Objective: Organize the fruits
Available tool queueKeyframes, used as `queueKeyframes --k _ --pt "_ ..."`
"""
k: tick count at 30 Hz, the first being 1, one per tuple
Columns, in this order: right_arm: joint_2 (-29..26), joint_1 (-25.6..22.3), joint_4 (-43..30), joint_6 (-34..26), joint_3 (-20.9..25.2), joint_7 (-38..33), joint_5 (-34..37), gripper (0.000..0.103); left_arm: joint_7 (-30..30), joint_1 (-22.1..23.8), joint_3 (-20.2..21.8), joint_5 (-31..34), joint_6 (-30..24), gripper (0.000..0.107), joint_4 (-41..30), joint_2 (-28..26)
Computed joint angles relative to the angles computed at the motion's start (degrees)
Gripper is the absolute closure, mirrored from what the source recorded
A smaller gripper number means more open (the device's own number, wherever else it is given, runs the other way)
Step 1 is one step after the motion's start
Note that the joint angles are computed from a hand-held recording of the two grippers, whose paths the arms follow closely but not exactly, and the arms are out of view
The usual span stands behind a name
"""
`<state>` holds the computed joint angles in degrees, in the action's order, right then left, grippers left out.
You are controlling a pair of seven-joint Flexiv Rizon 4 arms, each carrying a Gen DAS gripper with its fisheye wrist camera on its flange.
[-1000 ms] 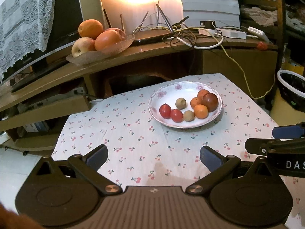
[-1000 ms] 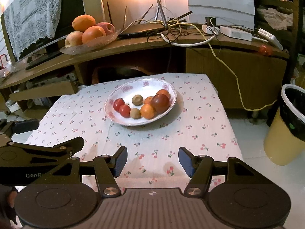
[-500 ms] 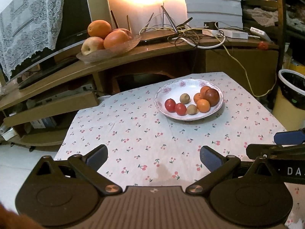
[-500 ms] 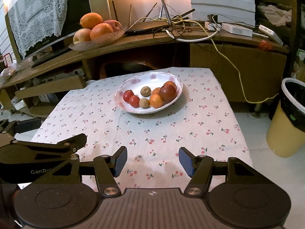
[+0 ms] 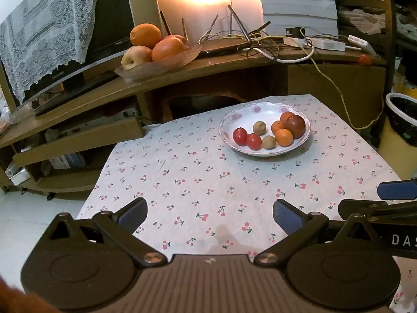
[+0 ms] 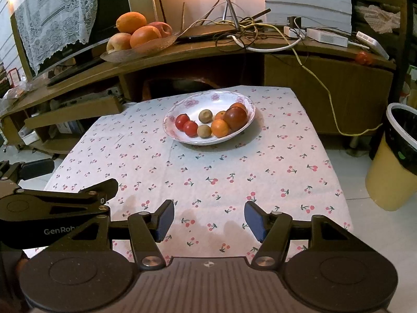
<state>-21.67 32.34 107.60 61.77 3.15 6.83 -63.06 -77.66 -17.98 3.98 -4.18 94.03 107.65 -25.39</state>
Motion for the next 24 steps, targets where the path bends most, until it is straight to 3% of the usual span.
queueKeyframes --k 24 --pt "-0.3 1.1 -0.1 -1.6 0.7 -3.1 3.1 0.041 -5.0 -4.3 5.9 3.9 -0.8 0.004 0.4 0.3"
